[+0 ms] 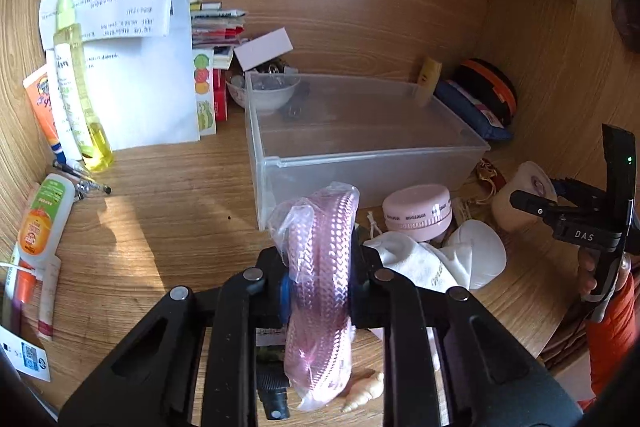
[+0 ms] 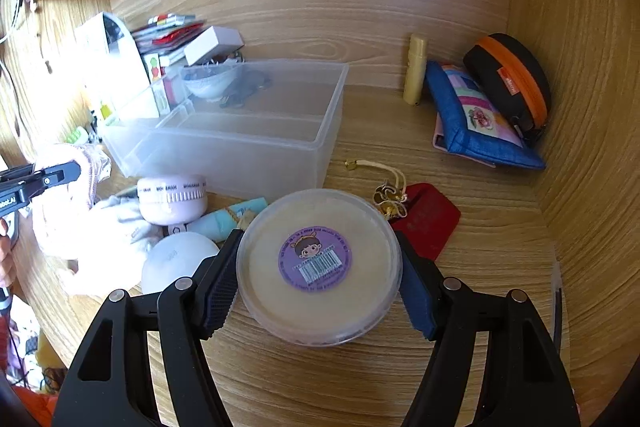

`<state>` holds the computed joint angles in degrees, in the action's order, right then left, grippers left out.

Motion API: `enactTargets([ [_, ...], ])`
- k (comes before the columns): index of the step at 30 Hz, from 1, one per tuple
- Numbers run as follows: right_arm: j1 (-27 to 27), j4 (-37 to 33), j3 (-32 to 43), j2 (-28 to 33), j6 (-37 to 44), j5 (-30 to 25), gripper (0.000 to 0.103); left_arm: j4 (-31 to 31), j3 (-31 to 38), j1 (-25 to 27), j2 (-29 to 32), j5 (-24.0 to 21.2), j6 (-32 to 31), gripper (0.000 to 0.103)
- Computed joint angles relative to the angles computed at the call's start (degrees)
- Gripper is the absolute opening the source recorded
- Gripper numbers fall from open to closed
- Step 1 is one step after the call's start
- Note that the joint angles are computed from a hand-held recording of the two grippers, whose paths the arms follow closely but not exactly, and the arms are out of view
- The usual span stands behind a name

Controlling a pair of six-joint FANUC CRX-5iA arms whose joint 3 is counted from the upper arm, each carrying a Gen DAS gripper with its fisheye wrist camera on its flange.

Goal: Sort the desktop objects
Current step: 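Grasp the bagged pink rope with the left tool while the right tool grasps the cream tub, then carry the pink rope into the clear box with the left tool and release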

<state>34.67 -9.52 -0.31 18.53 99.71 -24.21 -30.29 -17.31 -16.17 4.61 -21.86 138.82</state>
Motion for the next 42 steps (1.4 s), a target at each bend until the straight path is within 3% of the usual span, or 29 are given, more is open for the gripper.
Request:
enactTargets([
  [11,-0.7,-4.2,1.1,-1.7,2.6,0.8,0.067,-9.3,2.9,-3.3,-0.5,-2.1,8.6,0.019],
  [23,-1.7,-12.1,5.8,-1.8,9.1,-1.1,0.067,-9.4,3.1,-1.7,-3.1,1.9,8.4,0.019],
  [34,-2.4,-16.0,10.8,0.0,12.3,-2.6,0.067,-15.4,6.2,-1.3,-2.5,3.3,15.2,0.019],
  [42,-2.1,-16.0,15.9,3.1,11.7,-4.1,0.068,-11.9,9.5,1.5,0.8,5.8,11.6,0.019],
])
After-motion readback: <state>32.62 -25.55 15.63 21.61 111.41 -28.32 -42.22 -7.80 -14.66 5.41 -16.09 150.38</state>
